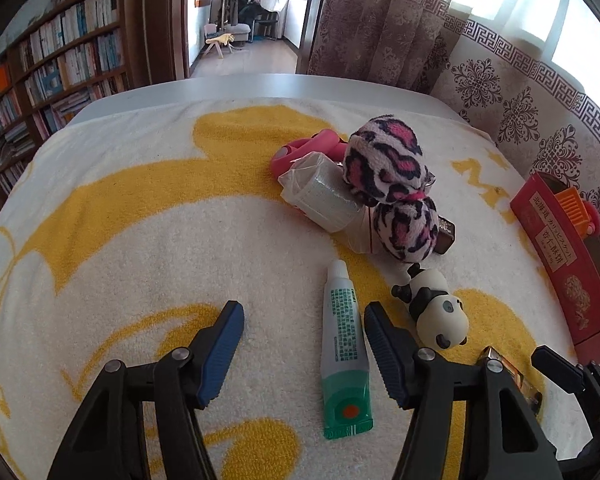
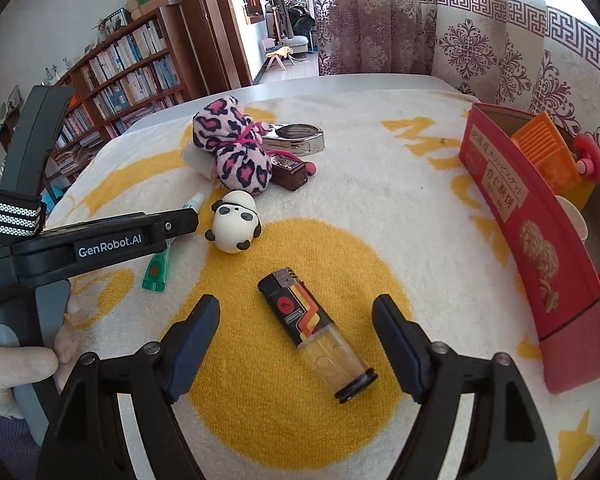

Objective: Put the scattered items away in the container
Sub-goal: 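Grasp the lighter with the right gripper while the left grasps the toothpaste tube, then carry the lighter and toothpaste tube into the red tin and release them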

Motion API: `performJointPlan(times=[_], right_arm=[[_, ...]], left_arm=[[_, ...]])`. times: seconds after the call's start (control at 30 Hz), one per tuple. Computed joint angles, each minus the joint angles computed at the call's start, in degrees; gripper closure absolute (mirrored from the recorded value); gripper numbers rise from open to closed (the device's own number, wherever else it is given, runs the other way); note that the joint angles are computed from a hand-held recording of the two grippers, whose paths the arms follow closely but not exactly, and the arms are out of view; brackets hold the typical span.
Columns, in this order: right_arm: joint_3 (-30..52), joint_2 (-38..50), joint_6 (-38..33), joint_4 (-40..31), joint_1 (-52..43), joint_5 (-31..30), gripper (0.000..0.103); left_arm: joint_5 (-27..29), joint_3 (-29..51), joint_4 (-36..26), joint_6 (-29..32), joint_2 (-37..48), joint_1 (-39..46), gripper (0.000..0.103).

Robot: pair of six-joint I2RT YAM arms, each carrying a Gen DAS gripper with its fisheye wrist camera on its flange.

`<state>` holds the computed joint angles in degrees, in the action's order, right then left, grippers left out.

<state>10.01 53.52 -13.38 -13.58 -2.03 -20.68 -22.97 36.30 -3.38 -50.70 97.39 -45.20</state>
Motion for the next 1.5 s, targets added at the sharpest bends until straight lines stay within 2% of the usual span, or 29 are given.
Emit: performJointPlan(times=[0.03,0.1,0.13,0.2,0.3,0.43,0.63,0.7,0.77,0.83,0.9,1.03,1.13,1.27,1.4,1.5], right_arm=[[0.16,-0.01,-0.82,-0.48,-1.29,-0.81,0.021],[0.31,-0.74,-2.68,-1.7,-3.76,-2.27,0.021],[0.39,-1.28,-3.66,-2.37,-4.77,-2.78,0.021],[0.64,-2.34,-6.51,-3.96,-7.13,-3.88,0.021],[1.02,-4.02,-11.78,-6.86,-11.3,-6.27,0.021],[1.99,-3.4,-17.83,-8.95,-15.07,-8.97,0.021],[3.57,0.65,-18.86,-7.73,-13.0,-10.14,0.022],[3.33,0.92,-17.96,-6.19,-9.09,-7.78,0.032],[2.77,2.42,-17.15,-3.65,-4.23,-4.05,0.054],[2.14,6.4,-15.55,0.65,0.49,1.03,0.068],[0.76,5.77,-15.15,2.79,2.16,2.62,0.07],[-0.5,3.06,-14.72,2.81,3.86,4.38,0.078],[-0.06,2.23,-15.12,0.78,0.61,1.46,0.078],[1.5,-3.1,-17.55,-6.56,-7.06,-5.57,0.078],[4.15,-8.45,-22.51,-14.67,-16.87,-12.13,0.078],[7.39,-6.55,-28.53,-18.57,-27.13,-17.36,0.078]], left_arm=[[-0.62,0.33,-0.35,0.27,0.35,-0.19,0.055],[-1.4,0.51,-0.58,0.7,0.56,-0.34,0.069],[-1.18,-0.01,0.12,0.8,0.25,-0.2,0.069],[-0.07,-1.89,2.08,0.97,-1.25,0.44,0.082],[1.93,-5.78,5.22,0.35,-5.31,1.62,0.082],[1.15,-8.09,5.22,0.07,-9.6,1.35,0.082],[1.32,-9.96,6.12,-0.45,-13.1,0.95,0.082],[1.68,-10.8,6.41,-0.55,-14.17,1.23,0.082],[2.05,-11.19,6.75,-0.58,-14.44,1.46,0.082],[2.59,-11.47,7.13,-0.63,-14.44,1.7,0.082],[2.78,-11.75,7.37,-0.69,-14.57,1.72,0.082],[2.93,-12.52,7.81,-0.85,-15.41,1.41,0.082],[2.46,-12.06,7.3,-0.85,-15.37,0.72,0.082],[2.29,-11.35,6.79,-0.99,-15.18,0.06,0.082],[2.45,-9.75,5.84,-1.1,-14.76,-1.03,0.082],[2.09,-7.47,4.66,-0.94,-13.56,-2.54,0.082]])
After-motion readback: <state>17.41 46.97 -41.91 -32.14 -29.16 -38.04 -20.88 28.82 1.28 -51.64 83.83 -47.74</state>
